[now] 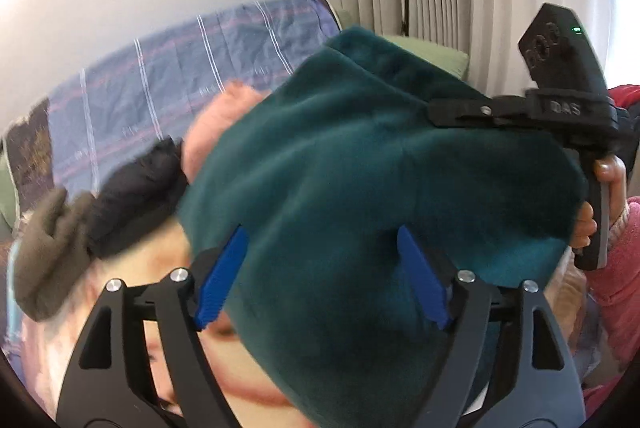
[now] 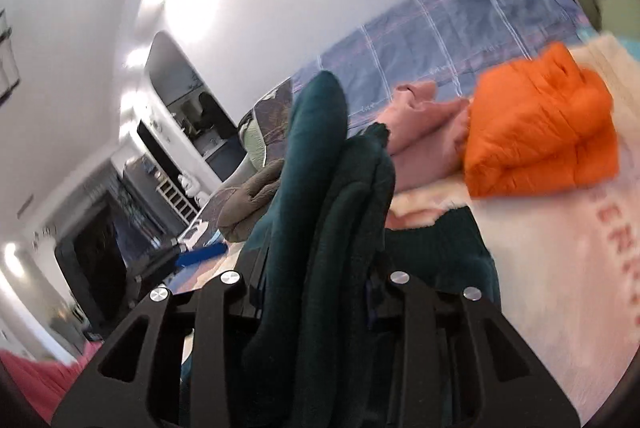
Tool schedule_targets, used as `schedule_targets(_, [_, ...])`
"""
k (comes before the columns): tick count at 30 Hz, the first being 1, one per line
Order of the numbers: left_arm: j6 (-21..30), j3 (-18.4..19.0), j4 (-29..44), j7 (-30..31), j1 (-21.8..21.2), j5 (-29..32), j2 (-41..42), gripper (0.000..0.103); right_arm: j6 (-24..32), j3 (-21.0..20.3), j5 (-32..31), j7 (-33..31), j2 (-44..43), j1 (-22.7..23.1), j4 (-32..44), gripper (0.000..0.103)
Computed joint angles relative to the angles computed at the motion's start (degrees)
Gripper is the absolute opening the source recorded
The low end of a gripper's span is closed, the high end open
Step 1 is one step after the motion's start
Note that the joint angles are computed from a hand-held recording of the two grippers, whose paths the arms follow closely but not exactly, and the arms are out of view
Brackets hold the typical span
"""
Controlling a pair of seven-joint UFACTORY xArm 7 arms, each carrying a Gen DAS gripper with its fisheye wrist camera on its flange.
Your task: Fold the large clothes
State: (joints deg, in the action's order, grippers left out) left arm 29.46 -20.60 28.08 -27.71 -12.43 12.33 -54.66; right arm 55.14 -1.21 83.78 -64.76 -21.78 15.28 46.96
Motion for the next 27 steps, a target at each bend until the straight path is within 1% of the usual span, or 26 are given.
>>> schedule_targets(1, [0.5,-0.5,0.9,-0.2,0.9,0.5,0.4,0.080,-1.6,0.8,-1.2,0.6,1.0,-0.1,0.4,0.035])
schedule_targets(2, [1.0,-1.2,1.9,-0.6,1.9,1.0,1.3,0.080,-5.3,2.8,-4.5,3.4,3.0,-0.4,0.5,0.036])
schedule_targets(3, [1.9,-1.7,3.3,-0.7,2.5,1.1,3.5,0.080,-6.6,2.5,-6.9,5.3,4.8,0.0,0.2,0.038])
schedule_targets(4, [3.0,-1.4,4.2,-0.7,2.1,1.5,5.7,0.080,-7.0,4.3,-8.4,7.8,7.3,-2.0,0.0,0.040])
schedule_targets(5, [4.0,-3.2,5.4,1.5,4.0,-0.6,9.1,0.081,-5.6,3.6,-7.5,9.5,10.3,-2.8,-0.8,0.046])
schedule_targets(6, [2.7,-3.3,4.8,1.6,3.8,-0.2,11.2,0.084,-3.2,0.7,-4.6,8.9,11.6,-1.9,-1.9,0.046])
schedule_targets(7, [-1.0,-2.1,3.3,-0.5,2.1,2.5,13.3,0.085,0.6,-0.5,-2.8,8.3,12.7,-3.2,-2.5,0.046])
schedule_targets(8, [-3.6,-2.8,2.3,-2.3,2.4,4.9,13.8,0.086,2.6,-0.9,-2.5,8.8,12.7,-4.4,-3.3,0.048])
schedule_targets(9, [-3.9,-4.5,2.5,-2.5,3.6,5.6,13.9,0.086,2.4,-0.4,-3.3,9.4,11.9,-5.3,-3.8,0.050])
schedule_targets(10, [-1.7,-5.1,3.9,-3.0,3.6,6.1,14.3,0.086,1.4,0.3,-4.5,9.8,10.5,-5.7,-4.3,0.050])
schedule_targets(11, [-0.2,-5.1,4.7,-3.2,3.2,6.4,14.6,0.086,-1.2,1.4,-7.4,10.8,8.2,-5.9,-4.8,0.053])
schedule_targets(12, [0.8,-5.1,5.0,-3.1,2.9,7.1,14.6,0.086,-4.0,2.2,-10.1,11.8,7.0,-5.9,-4.6,0.062])
schedule_targets(13, [0.7,-4.2,4.7,-3.0,2.3,7.3,14.5,0.086,-8.4,3.4,-12.8,13.2,4.6,-5.7,-5.2,0.064])
schedule_targets(14, [0.5,-3.3,4.4,-3.1,1.6,7.0,14.3,0.086,-13.3,4.3,-14.7,13.5,0.4,-5.4,-7.3,0.065])
schedule_targets(15, [0.2,-2.3,3.9,-3.1,0.9,6.6,14.0,0.086,-16.3,4.4,-15.0,12.9,-2.4,-4.8,-8.9,0.065])
schedule_targets(16, [-0.5,-1.4,3.0,-3.2,0.3,6.1,13.4,0.086,-17.5,3.7,-14.8,11.8,-5.1,-4.3,-10.4,0.065])
schedule_targets(17, [-1.4,-0.1,2.0,-2.6,-0.2,5.7,12.7,0.086,-17.4,2.3,-14.1,10.3,-8.7,-3.6,-12.6,0.063])
schedule_targets(18, [-2.1,0.2,1.5,-2.4,-0.2,5.6,12.5,0.086,-16.4,0.6,-13.6,9.1,-12.2,-2.8,-14.8,0.055])
schedule_targets(20, [-2.1,-0.4,1.9,-2.5,0.3,5.9,13.0,0.086,-14.6,-2.0,-15.4,7.6,-17.8,-1.9,-18.5,0.045])
schedule_targets(21, [-1.6,-0.9,2.6,-2.3,0.7,6.2,13.5,0.086,-15.3,-2.3,-16.4,6.9,-19.7,-1.1,-20.2,0.042])
schedule_targets(22, [-1.5,-1.3,3.4,-2.3,1.1,6.6,14.2,0.087,-15.0,-1.2,-18.5,6.9,-22.2,-2.0,-22.2,0.041])
schedule_targets(23, [-1.1,-1.8,4.1,-2.1,1.5,7.2,14.9,0.087,-17.1,-0.3,-19.8,9.2,-22.2,-1.2,-22.2,0.041])
schedule_targets(24, [-0.7,-2.2,4.9,-1.9,1.9,7.9,15.6,0.088,-16.7,-1.7,-20.4,9.5,-22.6,-0.5,-23.2,0.041])
schedule_targets(25, [-0.3,-2.6,5.4,-2.0,2.0,8.4,15.9,0.088,-15.0,-3.8,-20.2,10.3,-22.5,0.3,-23.6,0.041])
schedule_targets(26, [0.0,-2.9,6.0,-2.0,2.2,8.9,16.5,0.088,-13.0,-6.1,-21.7,11.3,-23.9,0.0,-24.4,0.041])
schedule_targets(27, [0.4,-2.9,6.5,-2.0,2.3,9.2,17.0,0.088,-12.7,-7.2,-21.4,12.2,-23.3,0.7,-23.6,0.041])
